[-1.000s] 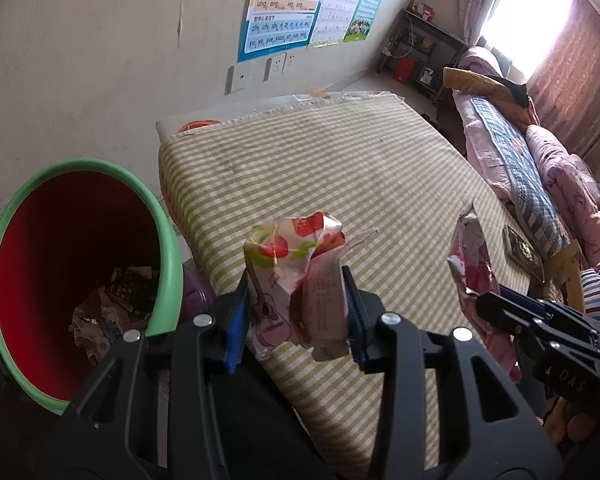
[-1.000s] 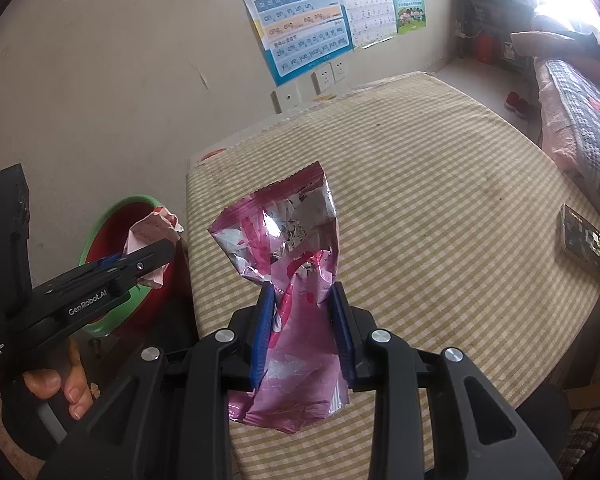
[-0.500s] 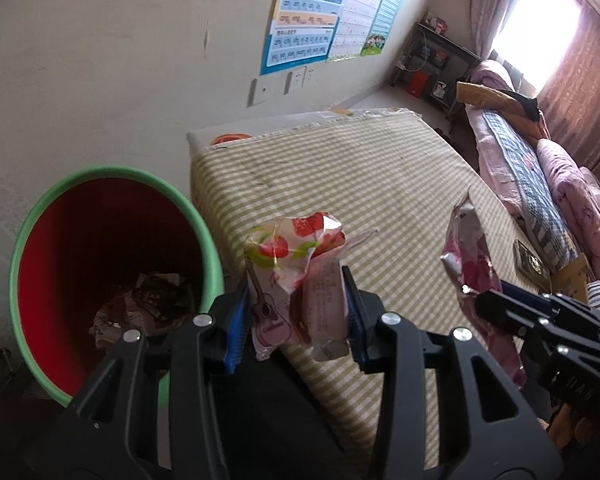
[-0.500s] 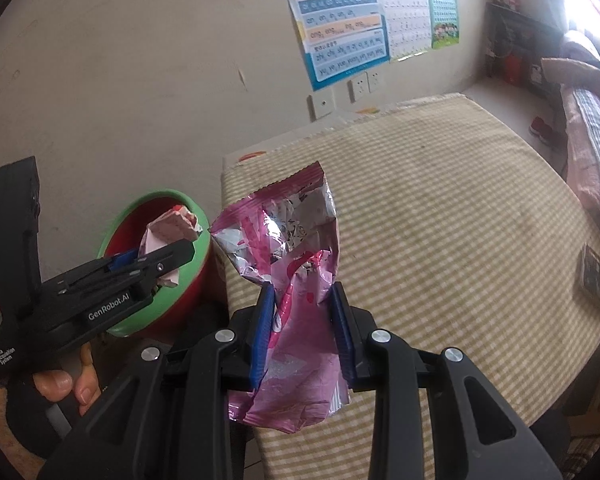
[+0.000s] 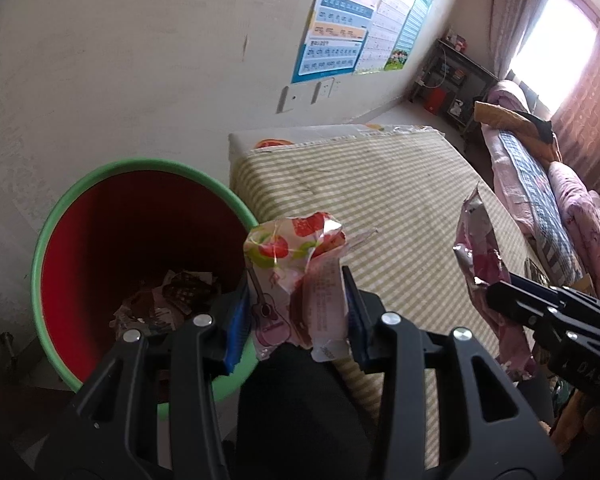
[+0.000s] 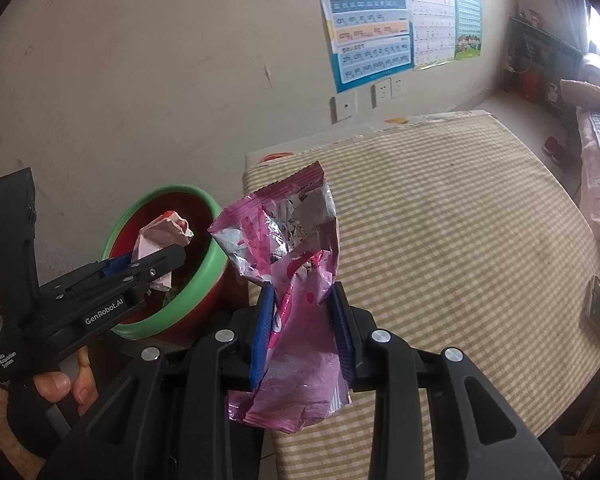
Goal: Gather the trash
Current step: 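Carry the strawberry-print wrapper in the left tool over the bucket while the right tool carries the pink wrapper, then open the left tool over the bucket while the right tool releases the pink wrapper into it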
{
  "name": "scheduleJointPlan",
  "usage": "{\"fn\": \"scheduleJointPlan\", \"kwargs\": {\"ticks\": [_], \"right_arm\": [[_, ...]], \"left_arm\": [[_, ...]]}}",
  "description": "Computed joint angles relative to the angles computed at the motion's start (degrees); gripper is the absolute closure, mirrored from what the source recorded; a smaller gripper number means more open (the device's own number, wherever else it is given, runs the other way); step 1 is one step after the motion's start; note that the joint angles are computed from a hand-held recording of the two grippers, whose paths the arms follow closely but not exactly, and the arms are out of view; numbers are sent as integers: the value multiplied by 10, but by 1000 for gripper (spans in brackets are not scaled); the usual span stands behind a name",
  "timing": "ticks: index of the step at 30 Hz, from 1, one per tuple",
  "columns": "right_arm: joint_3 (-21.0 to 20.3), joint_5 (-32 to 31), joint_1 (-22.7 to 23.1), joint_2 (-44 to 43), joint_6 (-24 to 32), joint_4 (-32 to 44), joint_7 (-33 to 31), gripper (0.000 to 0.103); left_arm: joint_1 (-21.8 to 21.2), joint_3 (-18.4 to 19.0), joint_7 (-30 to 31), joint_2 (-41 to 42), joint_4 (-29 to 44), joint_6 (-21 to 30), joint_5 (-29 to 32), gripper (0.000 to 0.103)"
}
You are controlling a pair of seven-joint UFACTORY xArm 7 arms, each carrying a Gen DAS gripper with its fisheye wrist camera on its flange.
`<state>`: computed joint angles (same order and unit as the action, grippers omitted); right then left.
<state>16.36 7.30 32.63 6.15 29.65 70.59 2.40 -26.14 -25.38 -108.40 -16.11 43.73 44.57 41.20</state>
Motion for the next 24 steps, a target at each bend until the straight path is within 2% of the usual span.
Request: {"fn": "scheduleJointPlan", "kwargs": {"ticks": [12,24], "right_arm": [[4,-19,15,30,15,32,6,74],[6,-14,19,33,17,37,0,74]], "left_arm": [[11,-6,-1,-42,-44,-11,-32,63],[23,-16,2,-50,-50,-15,-45,63]]}}
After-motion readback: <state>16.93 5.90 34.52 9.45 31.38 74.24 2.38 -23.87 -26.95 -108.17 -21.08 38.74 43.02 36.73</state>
